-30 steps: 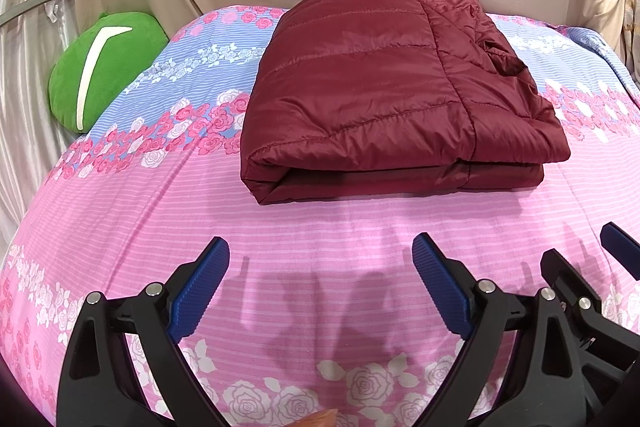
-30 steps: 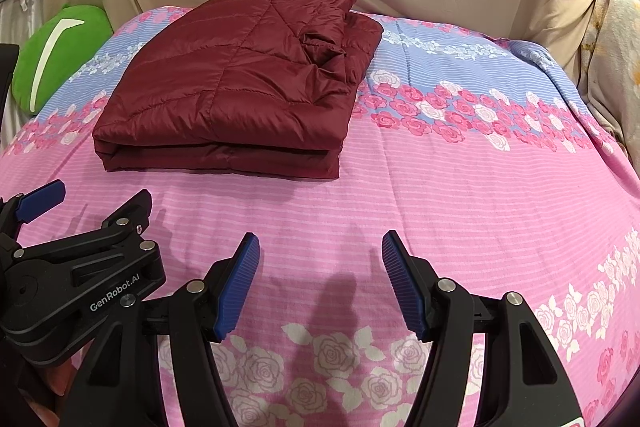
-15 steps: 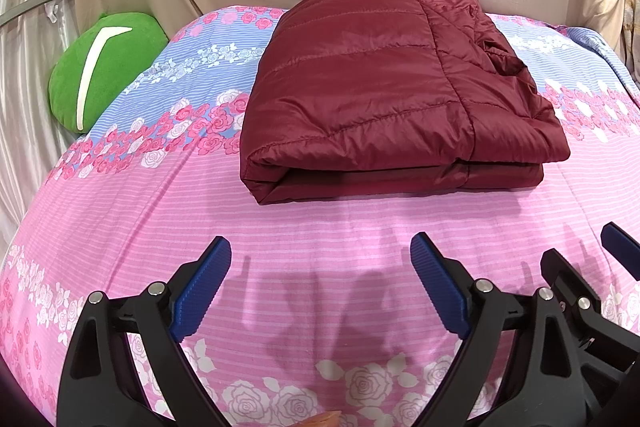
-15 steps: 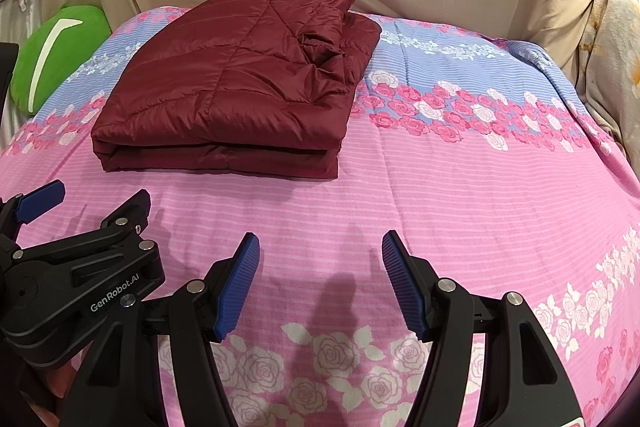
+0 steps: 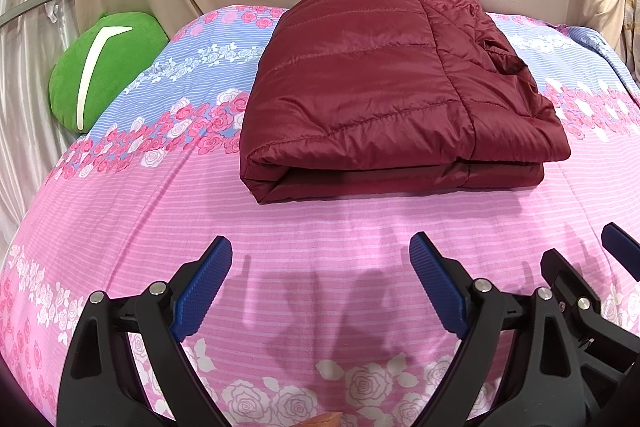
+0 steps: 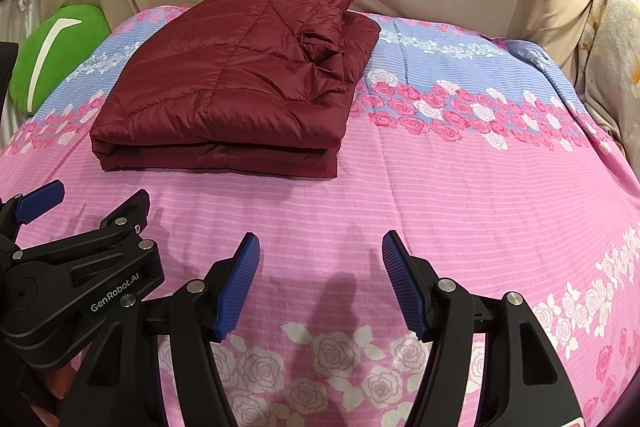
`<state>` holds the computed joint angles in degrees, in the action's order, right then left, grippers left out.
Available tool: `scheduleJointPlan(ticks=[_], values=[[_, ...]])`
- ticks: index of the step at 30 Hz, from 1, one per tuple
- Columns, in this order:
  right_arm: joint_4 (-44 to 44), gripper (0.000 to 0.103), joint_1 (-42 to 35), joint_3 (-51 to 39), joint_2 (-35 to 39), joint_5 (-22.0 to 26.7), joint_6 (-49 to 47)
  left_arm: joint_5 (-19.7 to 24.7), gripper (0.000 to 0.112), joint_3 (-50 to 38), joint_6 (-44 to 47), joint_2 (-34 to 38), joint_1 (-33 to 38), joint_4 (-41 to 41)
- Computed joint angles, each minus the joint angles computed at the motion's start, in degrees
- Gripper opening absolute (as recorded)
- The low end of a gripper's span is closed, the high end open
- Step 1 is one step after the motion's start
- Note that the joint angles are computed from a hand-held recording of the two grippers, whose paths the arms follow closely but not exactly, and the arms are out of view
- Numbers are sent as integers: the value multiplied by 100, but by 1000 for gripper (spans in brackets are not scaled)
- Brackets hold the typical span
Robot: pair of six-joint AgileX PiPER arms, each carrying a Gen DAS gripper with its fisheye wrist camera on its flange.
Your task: Fold large clothes
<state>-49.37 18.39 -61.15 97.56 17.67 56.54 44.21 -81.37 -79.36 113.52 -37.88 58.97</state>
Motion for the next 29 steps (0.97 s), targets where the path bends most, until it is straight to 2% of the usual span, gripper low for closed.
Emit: scheduleJointPlan(ticks=[20,29], values=[[-154,62,-43,69,-27,-66,119,-106,83,84,-43,-29,4,84],[-161,62,-41,69,-38,-30,49,-10,79,5,99,-20,-10,-26]])
